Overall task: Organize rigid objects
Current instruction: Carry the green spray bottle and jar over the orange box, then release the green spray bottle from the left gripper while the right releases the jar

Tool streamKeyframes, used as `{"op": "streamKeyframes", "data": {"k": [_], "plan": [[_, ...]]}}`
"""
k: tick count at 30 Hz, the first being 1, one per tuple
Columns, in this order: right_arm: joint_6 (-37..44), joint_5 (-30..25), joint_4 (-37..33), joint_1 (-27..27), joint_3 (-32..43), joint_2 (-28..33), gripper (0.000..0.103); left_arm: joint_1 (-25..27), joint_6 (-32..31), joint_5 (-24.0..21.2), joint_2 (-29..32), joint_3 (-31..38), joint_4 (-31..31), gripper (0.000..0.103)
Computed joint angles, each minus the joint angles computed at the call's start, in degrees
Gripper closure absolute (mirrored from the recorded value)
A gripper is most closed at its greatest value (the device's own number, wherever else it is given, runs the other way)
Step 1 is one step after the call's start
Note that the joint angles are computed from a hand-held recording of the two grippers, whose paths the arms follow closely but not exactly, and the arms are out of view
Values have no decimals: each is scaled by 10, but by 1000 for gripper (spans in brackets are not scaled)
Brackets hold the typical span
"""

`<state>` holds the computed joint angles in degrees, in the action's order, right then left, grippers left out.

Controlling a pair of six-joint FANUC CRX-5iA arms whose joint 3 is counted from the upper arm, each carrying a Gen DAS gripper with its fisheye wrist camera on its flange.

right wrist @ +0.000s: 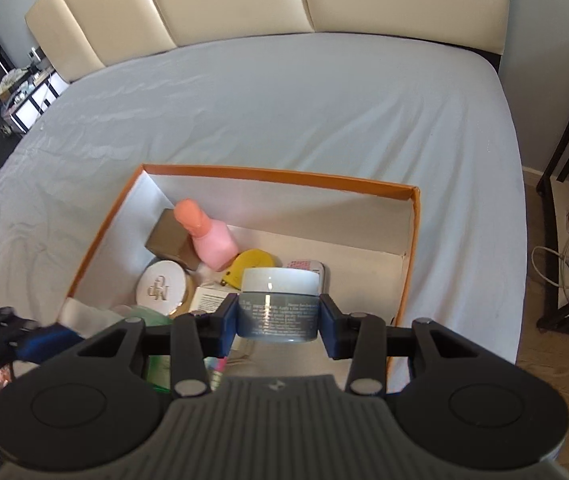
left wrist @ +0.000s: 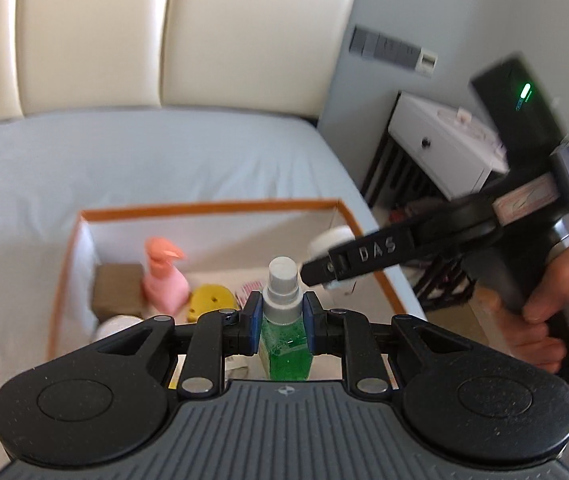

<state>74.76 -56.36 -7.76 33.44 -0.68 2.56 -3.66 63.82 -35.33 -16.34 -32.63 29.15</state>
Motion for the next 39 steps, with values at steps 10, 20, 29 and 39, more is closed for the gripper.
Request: {"op": "streamKeyframes", "data": {"k": [10,20,29,39], "plan": [[22,-13,-18,-18,33,59,61,-3,46,-25,95,48,-49,80],[44,-8,0,-5,29,73,61,1,8,-25,94,34,-28,73],[66,-41,43,15,31,76,71,12,25,-22,11,-18,-35,52],[78,-62,39,27,22,66,71,30,104,-32,-53,-41,-79,51]]}}
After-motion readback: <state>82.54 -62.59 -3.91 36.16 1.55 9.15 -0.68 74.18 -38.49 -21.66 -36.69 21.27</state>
